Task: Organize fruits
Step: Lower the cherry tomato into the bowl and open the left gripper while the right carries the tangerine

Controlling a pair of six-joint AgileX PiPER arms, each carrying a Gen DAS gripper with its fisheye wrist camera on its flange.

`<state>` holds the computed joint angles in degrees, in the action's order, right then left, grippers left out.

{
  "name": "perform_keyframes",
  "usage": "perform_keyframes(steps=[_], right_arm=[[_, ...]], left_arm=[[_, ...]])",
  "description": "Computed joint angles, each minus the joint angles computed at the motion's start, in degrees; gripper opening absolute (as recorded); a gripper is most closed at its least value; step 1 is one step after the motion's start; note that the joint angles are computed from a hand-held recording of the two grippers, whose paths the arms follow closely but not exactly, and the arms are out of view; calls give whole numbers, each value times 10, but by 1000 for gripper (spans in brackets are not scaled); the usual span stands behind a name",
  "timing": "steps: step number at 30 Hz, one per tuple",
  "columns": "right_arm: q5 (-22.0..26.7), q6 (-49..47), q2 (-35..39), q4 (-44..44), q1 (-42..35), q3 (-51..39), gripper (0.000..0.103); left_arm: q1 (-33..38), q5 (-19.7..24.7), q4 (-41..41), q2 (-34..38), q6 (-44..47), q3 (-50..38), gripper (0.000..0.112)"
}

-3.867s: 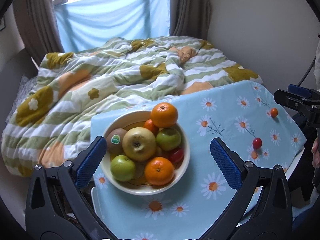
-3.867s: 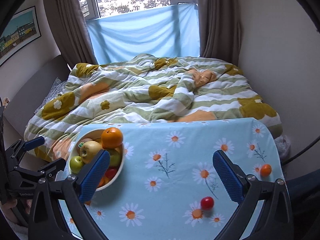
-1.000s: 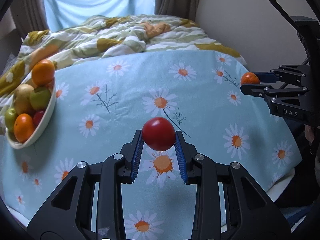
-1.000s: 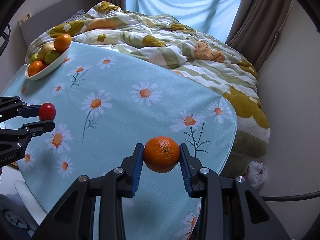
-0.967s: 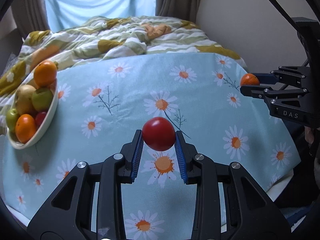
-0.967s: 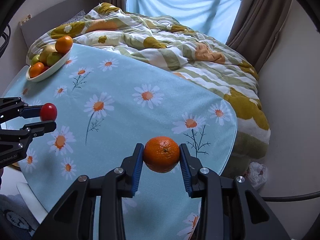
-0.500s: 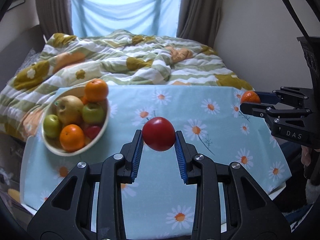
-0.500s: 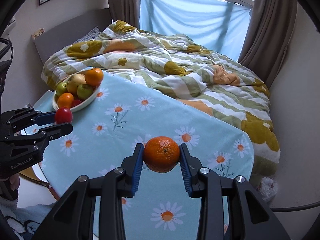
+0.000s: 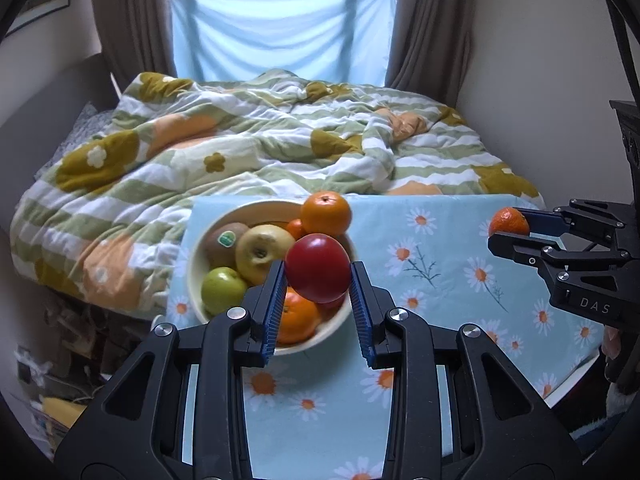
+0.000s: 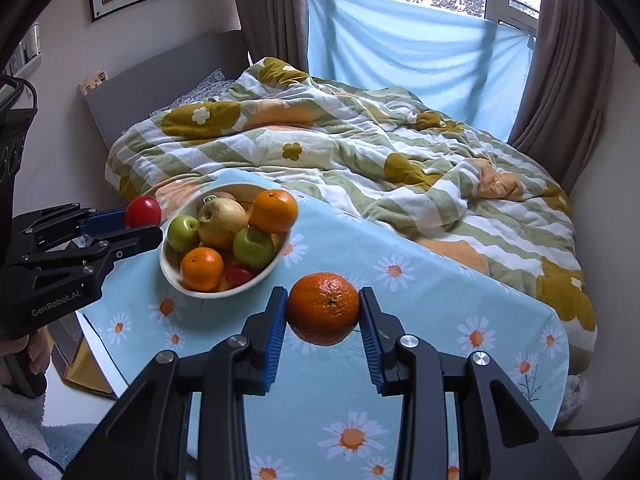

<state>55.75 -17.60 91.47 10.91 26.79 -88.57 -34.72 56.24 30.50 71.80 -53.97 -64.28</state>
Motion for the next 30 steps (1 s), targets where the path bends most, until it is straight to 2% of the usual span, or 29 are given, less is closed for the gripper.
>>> perform_keyframes(steps=[7,11,15,21,30], right_arm=[[-16,121,44,-56,88,-30,33],[-21,188,78,-86,127,-50,33],[-23,248,109,-110,150,-72,33],[-11,310,147,-142,167,-107,33],[-7,374,156,-173,179,-110,33]], left_arm=[[195,-91,-148,-28,234,57,38],[296,-131,-250,-11,393,72,38],[377,-151,-350,25,544,73,38],[443,-156,-454,86,691,66,38],[465,-152,-486,127,755,55,38]])
